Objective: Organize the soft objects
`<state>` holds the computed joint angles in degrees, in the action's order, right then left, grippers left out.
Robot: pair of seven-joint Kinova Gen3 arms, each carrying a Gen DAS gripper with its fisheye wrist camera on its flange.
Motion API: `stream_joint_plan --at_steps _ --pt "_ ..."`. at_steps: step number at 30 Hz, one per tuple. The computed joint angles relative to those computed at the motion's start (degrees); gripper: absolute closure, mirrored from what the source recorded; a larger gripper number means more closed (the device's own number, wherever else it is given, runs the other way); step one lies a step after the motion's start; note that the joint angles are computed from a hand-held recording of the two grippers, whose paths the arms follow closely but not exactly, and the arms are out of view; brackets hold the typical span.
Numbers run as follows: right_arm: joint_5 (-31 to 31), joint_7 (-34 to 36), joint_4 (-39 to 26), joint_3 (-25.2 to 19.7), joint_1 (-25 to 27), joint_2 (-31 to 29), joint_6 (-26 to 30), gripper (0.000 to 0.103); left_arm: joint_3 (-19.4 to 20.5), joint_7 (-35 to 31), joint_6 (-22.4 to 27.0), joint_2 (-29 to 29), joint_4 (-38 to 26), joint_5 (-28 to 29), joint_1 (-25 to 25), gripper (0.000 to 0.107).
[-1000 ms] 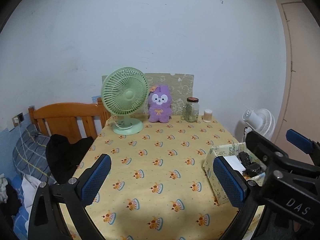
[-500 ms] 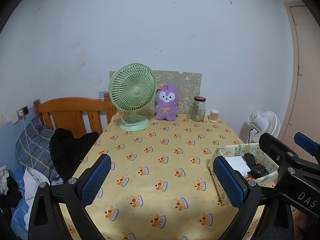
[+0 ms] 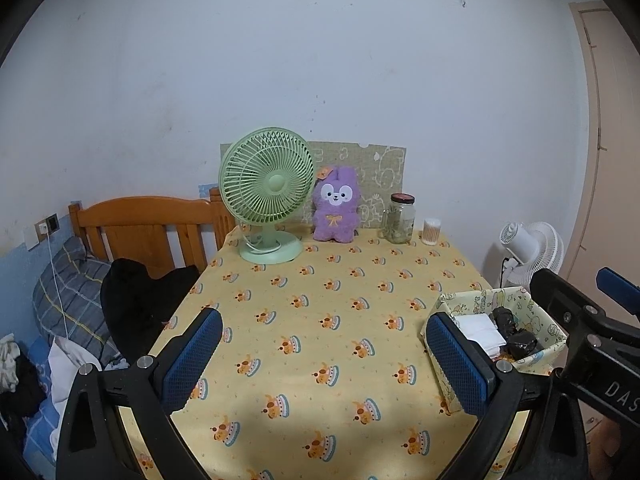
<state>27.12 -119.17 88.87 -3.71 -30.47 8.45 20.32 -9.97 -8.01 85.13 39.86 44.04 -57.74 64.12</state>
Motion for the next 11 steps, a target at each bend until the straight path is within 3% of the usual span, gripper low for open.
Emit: stream_joint_plan --at_steps 11 --pt "-0.40 0.12 -0.95 0.17 -0.01 0.64 1.03 0.002 -0.45 -1.89 0.17 0.79 -1.32 -0.12 -0.04 0.005"
